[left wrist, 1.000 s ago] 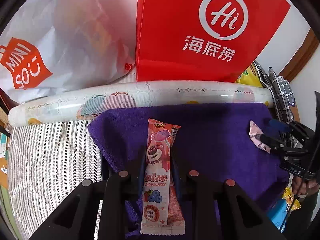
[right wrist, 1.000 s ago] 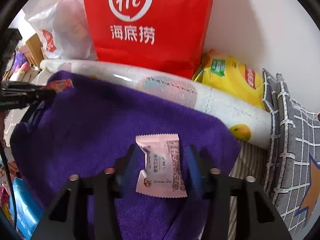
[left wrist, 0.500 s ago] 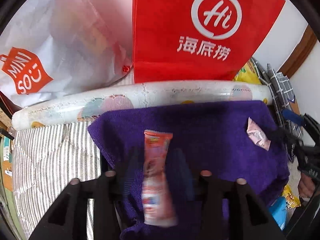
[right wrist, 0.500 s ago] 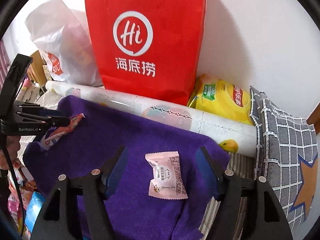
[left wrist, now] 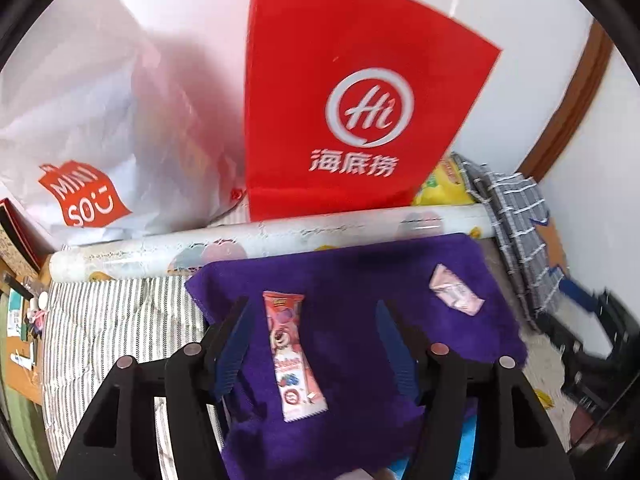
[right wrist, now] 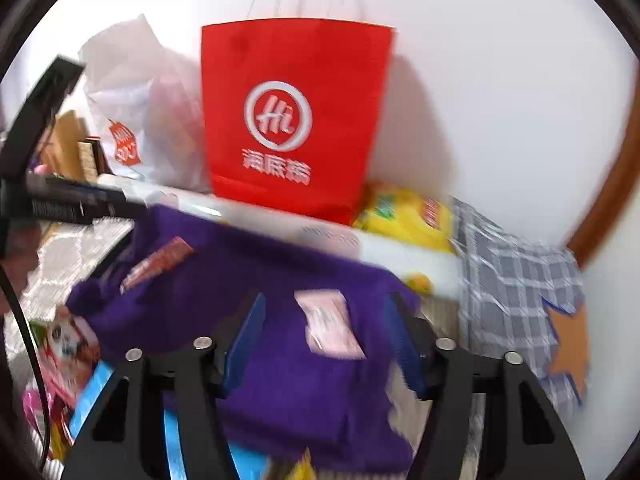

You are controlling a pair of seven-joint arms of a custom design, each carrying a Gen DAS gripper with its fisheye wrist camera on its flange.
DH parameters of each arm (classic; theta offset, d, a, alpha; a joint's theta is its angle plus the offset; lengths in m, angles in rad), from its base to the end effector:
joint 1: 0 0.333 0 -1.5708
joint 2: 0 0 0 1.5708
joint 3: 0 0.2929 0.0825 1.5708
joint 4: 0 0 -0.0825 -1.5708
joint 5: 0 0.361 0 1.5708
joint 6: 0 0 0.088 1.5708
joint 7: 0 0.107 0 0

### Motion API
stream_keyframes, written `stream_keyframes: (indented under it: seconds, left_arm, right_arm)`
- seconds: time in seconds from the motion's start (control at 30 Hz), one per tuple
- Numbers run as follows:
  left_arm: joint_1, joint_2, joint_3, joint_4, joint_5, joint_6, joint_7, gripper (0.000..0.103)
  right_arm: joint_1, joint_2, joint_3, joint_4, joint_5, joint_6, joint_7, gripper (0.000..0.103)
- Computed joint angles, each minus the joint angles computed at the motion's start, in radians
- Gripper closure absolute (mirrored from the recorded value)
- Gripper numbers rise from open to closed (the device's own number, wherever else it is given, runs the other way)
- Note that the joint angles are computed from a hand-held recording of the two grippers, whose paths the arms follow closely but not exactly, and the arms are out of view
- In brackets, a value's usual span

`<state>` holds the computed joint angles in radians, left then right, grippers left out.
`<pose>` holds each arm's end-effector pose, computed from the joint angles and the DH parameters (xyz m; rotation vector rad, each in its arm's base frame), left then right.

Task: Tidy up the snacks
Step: 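Grasp the yellow chip bag with the right tool while the left tool grasps the panda-print snack bag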

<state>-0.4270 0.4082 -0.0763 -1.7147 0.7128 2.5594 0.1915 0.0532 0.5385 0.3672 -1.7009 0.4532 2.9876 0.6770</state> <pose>0.5813 -0.3244 0.3882 -2.1879 1.4955 -0.6719 0.6544 0.2136 0.3730 -2.1848 0.9278 -0.5277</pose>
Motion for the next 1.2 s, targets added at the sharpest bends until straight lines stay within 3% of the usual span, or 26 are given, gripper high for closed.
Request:
stream_keyframes:
  seconds: [0.07, 0.13, 0.17, 0.23, 0.27, 0.4, 0.43, 0.47, 0.5, 0.53, 0.57, 0.67, 0.77, 0.9, 1.0, 1.2]
  left_arm:
    - [-0.008, -0.009, -0.003, 0.002, 0.005, -0.008, 0.001, 0.041]
    - [-0.014, -0.018, -0.009, 0.003, 0.007, -0.017, 0.002, 0.041]
    - [-0.020, -0.024, -0.013, 0.003, 0.011, -0.024, 0.001, 0.041]
    - [-0.031, -0.039, -0.017, -0.001, 0.025, -0.043, -0.007, 0.041]
    - [-0.039, -0.049, -0.020, -0.006, 0.035, -0.059, -0.016, 0.041]
    - [-0.047, -0.117, -0.039, -0.091, 0.080, -0.067, -0.086, 0.041]
    - [-0.047, -0.142, -0.047, -0.125, 0.087, -0.072, -0.111, 0.041]
    - [-0.044, -0.165, -0.056, -0.158, 0.094, -0.075, -0.136, 0.041]
    - [-0.040, -0.184, -0.066, -0.185, 0.100, -0.078, -0.155, 0.041]
    - [-0.038, -0.210, -0.077, -0.220, 0.108, -0.087, -0.181, 0.041]
    - [-0.032, -0.223, -0.087, -0.238, 0.112, -0.094, -0.193, 0.041]
    - [-0.025, -0.280, -0.122, -0.309, 0.128, -0.131, -0.256, 0.041]
    - [-0.011, -0.320, -0.153, -0.365, 0.139, -0.118, -0.307, 0.041]
    - [-0.004, -0.345, -0.185, -0.403, 0.152, -0.106, -0.352, 0.041]
    - [-0.006, -0.348, -0.203, -0.414, 0.142, -0.099, -0.359, 0.041]
    - [-0.028, -0.334, -0.220, -0.405, 0.127, -0.115, -0.360, 0.041]
  right_arm:
    - [-0.035, -0.055, 0.017, -0.101, 0.046, 0.055, 0.007, 0.043]
    - [-0.028, -0.094, -0.013, -0.166, 0.053, 0.084, 0.059, 0.049]
    - [-0.055, -0.118, 0.003, -0.211, 0.072, 0.092, 0.065, 0.053]
    - [-0.138, -0.142, 0.081, -0.259, 0.129, 0.070, 0.013, 0.054]
    - [-0.152, -0.152, 0.090, -0.275, 0.150, 0.052, -0.005, 0.054]
    - [-0.114, -0.158, 0.042, -0.302, 0.197, 0.023, -0.027, 0.054]
    - [-0.079, -0.151, 0.011, -0.303, 0.187, 0.042, -0.012, 0.056]
    - [-0.061, -0.138, -0.004, -0.309, 0.148, 0.083, 0.023, 0.066]
    - [-0.077, -0.131, 0.016, -0.303, 0.179, 0.073, -0.012, 0.080]
    - [-0.126, -0.127, 0.064, -0.297, 0.209, 0.049, -0.046, 0.087]
    - [-0.163, -0.133, 0.099, -0.296, 0.255, 0.020, -0.075, 0.086]
    - [-0.172, -0.179, 0.113, -0.331, 0.349, 0.058, -0.143, 0.087]
    - [-0.205, -0.249, 0.132, -0.370, 0.472, 0.038, -0.224, 0.087]
    - [-0.200, -0.377, 0.092, -0.468, 0.541, -0.014, -0.271, 0.087]
    - [-0.171, -0.449, 0.036, -0.542, 0.495, -0.090, -0.254, 0.087]
    - [-0.099, -0.425, -0.030, -0.576, 0.518, -0.113, -0.279, 0.086]
